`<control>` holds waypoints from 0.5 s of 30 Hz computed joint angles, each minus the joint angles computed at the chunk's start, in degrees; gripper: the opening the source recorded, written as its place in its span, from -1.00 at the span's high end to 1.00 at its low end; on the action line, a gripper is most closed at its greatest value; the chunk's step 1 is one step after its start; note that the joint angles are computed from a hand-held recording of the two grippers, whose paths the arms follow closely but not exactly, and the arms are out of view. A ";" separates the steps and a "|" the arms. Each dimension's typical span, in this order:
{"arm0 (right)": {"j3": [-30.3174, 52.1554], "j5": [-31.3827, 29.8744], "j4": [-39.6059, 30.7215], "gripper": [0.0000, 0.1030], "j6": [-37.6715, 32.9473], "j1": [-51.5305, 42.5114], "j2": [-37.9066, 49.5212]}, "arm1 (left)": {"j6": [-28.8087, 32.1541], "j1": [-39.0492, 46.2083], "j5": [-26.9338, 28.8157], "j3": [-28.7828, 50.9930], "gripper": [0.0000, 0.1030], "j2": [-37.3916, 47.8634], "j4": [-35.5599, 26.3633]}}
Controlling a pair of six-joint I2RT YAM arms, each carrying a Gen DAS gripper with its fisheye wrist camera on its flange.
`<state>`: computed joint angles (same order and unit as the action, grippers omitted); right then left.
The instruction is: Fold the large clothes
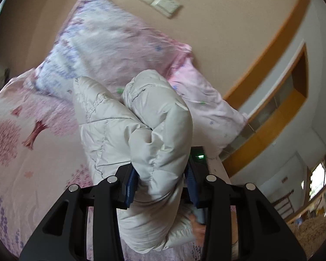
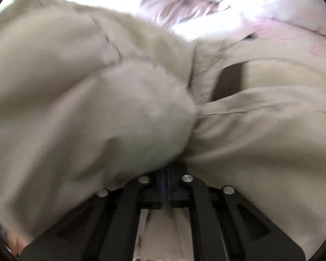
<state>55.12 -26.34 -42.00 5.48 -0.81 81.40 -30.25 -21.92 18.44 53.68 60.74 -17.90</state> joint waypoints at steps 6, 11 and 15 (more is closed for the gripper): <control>0.40 -6.08 -9.11 0.25 -13.76 -25.22 -12.94 | 4.51 -9.80 -2.24 5.29 0.24 4.73 1.12; 2.34 -6.77 -15.06 0.25 -24.40 -44.22 -12.27 | 6.32 -16.16 -0.72 8.93 0.24 10.72 3.52; 3.65 -8.11 -19.02 0.26 -30.71 -55.30 -9.03 | 6.68 -19.22 1.10 11.50 0.24 15.28 4.77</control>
<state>58.78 -34.45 -61.02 -25.23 -56.11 72.37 -23.57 -41.14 19.54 65.18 76.02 -13.13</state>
